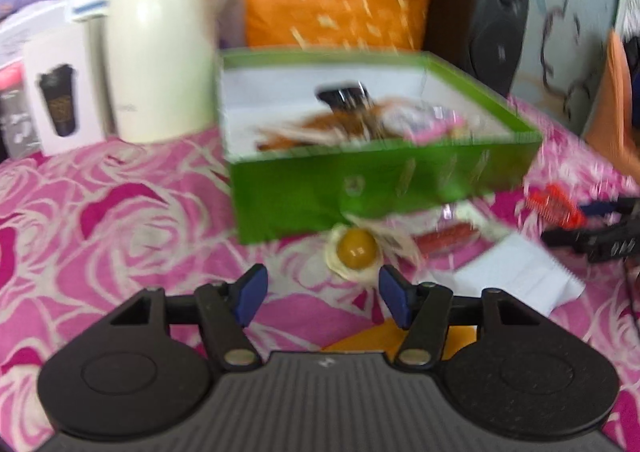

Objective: Organize snacks
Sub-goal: 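Grasp the red wrapped snack with the right gripper while the left approaches the yellow snack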

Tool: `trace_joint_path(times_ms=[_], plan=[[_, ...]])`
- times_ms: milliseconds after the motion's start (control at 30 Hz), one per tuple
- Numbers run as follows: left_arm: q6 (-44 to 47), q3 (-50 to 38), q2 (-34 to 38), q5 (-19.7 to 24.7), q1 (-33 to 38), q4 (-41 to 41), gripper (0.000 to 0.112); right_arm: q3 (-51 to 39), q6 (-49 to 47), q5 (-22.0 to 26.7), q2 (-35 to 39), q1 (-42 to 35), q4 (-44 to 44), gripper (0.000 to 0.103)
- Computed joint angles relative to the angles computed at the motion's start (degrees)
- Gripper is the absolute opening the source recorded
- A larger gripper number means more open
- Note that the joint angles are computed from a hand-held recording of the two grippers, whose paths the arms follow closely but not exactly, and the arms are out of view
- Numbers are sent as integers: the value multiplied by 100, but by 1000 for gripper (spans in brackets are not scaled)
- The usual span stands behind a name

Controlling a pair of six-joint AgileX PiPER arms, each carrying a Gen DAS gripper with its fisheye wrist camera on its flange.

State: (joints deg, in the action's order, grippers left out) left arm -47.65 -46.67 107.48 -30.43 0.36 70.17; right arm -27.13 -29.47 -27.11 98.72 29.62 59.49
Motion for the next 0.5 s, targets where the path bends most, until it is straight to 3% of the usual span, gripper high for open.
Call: trace_joint_path(times_ms=[167, 267, 400, 433, 500], plan=[[-202, -396, 203, 209, -367, 149, 61, -47, 240, 156, 40, -216, -351, 103], [506, -370, 289, 305, -554, -518, 61, -9, 262, 21, 57, -115, -318, 103], [866, -88, 178, 120, -557, -867, 33, 85, 235, -312, 21, 134, -214, 103], [958, -8, 150, 52, -541, -955, 31, 97, 153, -424, 17, 233, -97, 101], [1110, 133, 90, -4, -536, -1126, 31, 146, 368, -321, -97, 232, -322, 62]])
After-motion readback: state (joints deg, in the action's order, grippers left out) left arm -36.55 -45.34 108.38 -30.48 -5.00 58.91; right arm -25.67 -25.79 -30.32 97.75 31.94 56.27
